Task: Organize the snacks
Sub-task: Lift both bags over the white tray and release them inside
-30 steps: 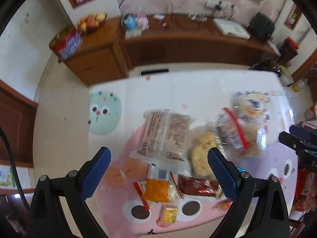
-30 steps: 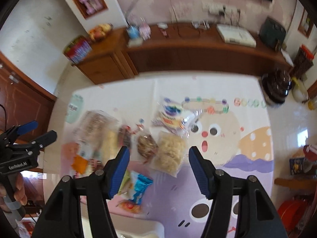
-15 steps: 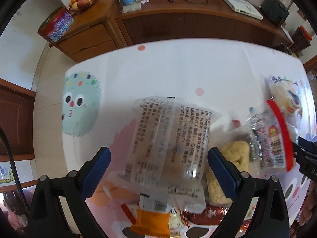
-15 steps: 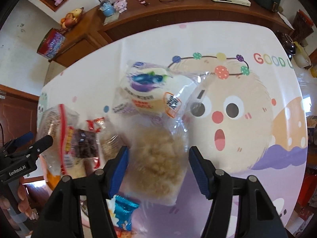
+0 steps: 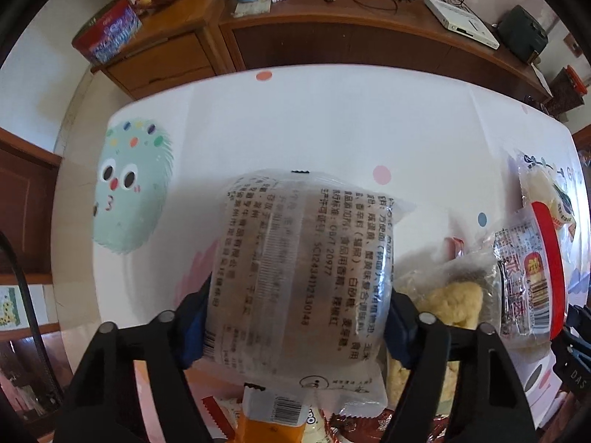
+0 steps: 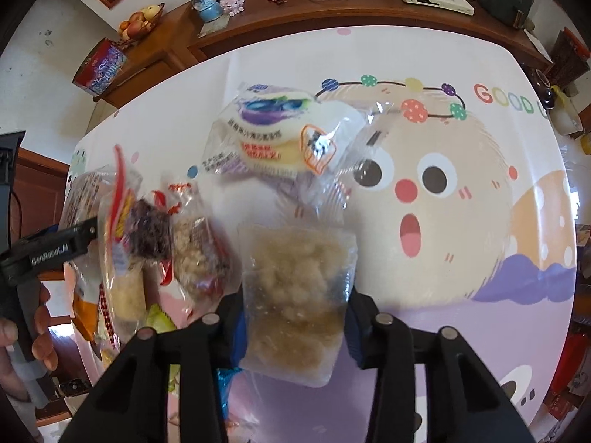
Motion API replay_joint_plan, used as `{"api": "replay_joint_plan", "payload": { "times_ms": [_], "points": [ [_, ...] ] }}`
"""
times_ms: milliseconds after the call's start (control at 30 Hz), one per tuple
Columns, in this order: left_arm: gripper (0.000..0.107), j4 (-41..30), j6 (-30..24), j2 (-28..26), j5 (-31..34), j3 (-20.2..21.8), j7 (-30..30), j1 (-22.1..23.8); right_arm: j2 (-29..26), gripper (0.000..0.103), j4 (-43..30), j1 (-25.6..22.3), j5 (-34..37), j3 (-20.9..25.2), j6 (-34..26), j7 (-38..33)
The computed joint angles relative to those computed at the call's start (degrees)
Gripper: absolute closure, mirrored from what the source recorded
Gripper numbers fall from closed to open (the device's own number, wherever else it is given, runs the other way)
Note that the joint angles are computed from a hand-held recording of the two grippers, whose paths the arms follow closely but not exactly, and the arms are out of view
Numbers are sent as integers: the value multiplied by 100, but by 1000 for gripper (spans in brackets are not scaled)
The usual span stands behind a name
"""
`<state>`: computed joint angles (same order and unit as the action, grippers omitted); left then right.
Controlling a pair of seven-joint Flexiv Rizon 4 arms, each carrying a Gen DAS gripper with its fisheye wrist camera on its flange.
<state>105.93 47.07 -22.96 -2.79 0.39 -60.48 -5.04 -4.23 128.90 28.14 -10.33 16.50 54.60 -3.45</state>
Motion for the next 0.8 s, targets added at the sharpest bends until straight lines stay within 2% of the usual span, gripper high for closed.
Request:
{"api": "replay_joint_plan", "payload": {
  "times_ms": [167, 300, 433, 500, 633, 800],
  "points": [
    [36, 388, 408, 351, -88, 8, -14, 33, 185, 66, 102, 60, -68, 74, 8, 190],
    [36, 619, 298, 791, -329, 4, 23, 125, 427, 66, 133, 115, -251, 148, -139, 412],
    [36, 881, 212, 1351, -694, 35, 338, 287, 741, 66, 54, 194, -475, 274, -490, 670],
    [36, 1100, 153, 1753, -1043, 76, 709, 383, 901, 66, -16, 247, -586, 359, -660, 821],
    [36, 1362, -219, 2490, -1474, 290, 1357, 500, 1140, 67, -231, 392, -803, 553, -1030, 1137],
    [36, 1729, -1039, 3646, -1667, 800, 2036, 695, 1308, 66, -718, 677, -1118, 830, -1795, 1525]
  ]
}}
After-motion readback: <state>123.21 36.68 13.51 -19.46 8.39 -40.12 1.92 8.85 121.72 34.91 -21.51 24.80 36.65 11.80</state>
